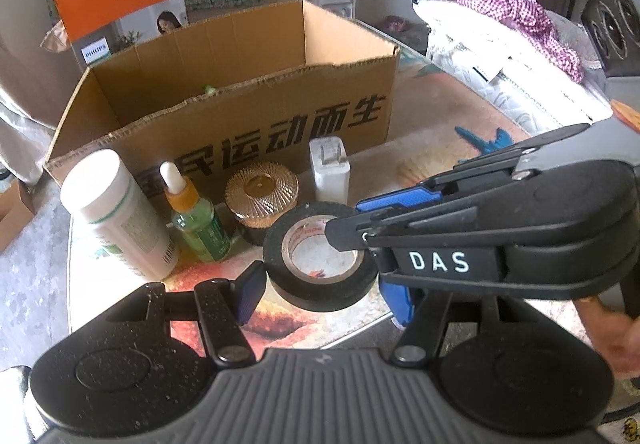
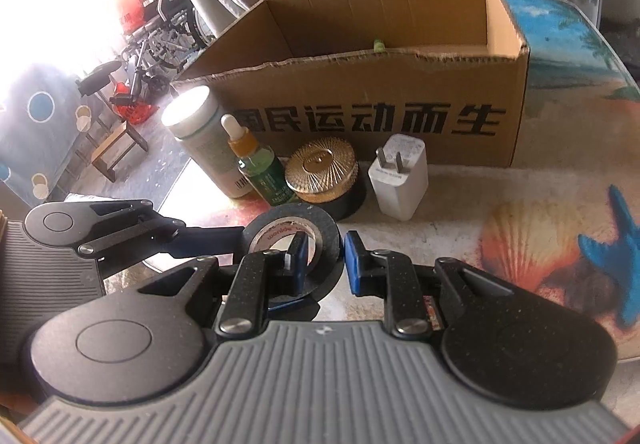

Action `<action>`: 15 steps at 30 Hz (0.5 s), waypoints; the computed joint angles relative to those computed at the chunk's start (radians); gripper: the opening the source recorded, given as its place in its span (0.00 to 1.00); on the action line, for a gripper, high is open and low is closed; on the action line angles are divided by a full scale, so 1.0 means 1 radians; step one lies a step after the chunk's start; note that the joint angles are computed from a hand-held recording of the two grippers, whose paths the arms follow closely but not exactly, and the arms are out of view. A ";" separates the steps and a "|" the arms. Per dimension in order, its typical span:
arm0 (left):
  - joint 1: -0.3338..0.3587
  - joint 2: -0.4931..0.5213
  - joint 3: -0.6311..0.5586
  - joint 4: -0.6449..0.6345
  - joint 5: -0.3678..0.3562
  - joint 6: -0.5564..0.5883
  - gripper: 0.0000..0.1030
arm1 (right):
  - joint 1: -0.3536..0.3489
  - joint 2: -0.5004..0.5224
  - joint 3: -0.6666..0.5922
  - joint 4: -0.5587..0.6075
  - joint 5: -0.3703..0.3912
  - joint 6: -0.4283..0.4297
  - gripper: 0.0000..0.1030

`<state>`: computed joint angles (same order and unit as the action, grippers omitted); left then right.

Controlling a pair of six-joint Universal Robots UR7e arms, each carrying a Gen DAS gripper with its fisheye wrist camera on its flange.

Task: Organize rigid objects
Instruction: 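Carry the tape roll over the cardboard box with the right gripper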

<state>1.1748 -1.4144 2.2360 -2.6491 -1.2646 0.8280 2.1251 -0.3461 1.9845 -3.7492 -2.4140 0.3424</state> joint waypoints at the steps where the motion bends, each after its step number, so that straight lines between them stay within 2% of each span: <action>1: -0.002 -0.007 0.001 -0.001 -0.005 0.001 0.62 | 0.007 -0.001 -0.003 0.000 -0.008 -0.004 0.18; 7: -0.023 -0.039 -0.011 -0.025 -0.043 0.012 0.62 | 0.061 -0.016 -0.018 -0.019 -0.059 -0.053 0.18; 15: -0.067 -0.006 -0.097 -0.077 -0.083 -0.006 0.62 | 0.087 -0.100 -0.065 -0.044 -0.067 -0.243 0.18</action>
<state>1.1080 -1.4208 2.1392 -2.7266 -1.3476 0.8217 2.2121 -0.4460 1.9192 -3.7930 -2.4813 0.0995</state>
